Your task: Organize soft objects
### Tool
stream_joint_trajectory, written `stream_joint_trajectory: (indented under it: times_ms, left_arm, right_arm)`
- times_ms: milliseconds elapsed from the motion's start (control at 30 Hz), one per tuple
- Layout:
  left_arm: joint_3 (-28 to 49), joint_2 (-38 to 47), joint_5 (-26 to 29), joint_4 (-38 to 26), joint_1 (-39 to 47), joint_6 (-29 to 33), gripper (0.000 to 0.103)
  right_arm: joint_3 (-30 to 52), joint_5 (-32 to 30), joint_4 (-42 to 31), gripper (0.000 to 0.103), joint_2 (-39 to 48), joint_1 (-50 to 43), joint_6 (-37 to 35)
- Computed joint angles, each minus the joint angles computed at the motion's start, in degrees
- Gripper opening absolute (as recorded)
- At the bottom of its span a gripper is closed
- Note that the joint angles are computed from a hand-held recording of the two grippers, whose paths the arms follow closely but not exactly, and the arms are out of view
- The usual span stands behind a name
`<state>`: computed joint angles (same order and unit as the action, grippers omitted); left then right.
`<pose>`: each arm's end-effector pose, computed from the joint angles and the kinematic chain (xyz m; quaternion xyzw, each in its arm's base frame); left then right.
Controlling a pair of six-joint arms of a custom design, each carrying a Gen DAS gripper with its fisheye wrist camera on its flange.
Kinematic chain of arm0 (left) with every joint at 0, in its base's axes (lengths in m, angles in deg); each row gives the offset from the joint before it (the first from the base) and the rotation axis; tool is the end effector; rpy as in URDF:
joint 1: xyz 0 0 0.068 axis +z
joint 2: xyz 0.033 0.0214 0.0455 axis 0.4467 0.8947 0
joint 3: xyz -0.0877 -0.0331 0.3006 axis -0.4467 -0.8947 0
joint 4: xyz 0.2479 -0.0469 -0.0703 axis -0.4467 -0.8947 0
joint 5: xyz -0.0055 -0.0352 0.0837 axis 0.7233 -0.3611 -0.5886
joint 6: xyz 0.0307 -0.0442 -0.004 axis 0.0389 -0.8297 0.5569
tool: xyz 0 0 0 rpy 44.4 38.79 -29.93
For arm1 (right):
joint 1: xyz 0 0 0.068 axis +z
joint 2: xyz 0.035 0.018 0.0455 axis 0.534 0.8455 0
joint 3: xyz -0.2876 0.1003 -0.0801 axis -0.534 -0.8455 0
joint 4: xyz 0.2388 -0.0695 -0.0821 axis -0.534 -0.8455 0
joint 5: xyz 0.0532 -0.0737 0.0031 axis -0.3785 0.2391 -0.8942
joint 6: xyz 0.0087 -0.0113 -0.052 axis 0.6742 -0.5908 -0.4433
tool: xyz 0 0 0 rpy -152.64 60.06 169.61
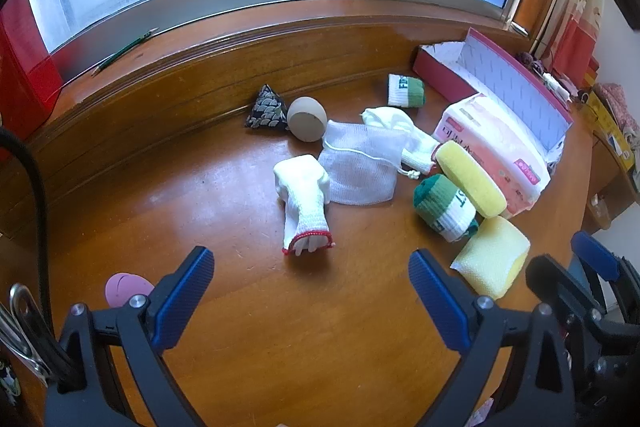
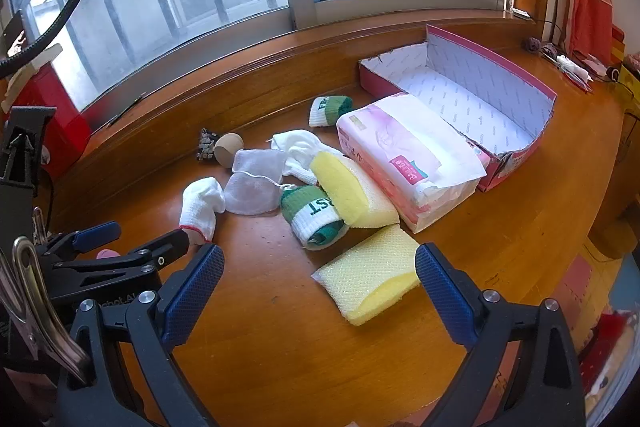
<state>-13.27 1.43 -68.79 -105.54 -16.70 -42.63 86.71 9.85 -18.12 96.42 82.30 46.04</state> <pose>0.1723 -0.1435 0.1880 -0.0669 0.9586 -0.0078 0.2765 0.1742 0.1908 0.2083 -0.0742 0.9389 0.0955 0.3222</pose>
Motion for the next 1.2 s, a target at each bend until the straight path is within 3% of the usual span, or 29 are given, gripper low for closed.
stream_joint_trajectory:
  times_ms: [1200]
  left_arm:
    - [-0.2, 0.2, 1.0, -0.2, 0.1, 0.3, 0.100]
  right_arm:
    - [0.1, -0.9, -0.2, 0.099, 0.7, -0.7, -0.1]
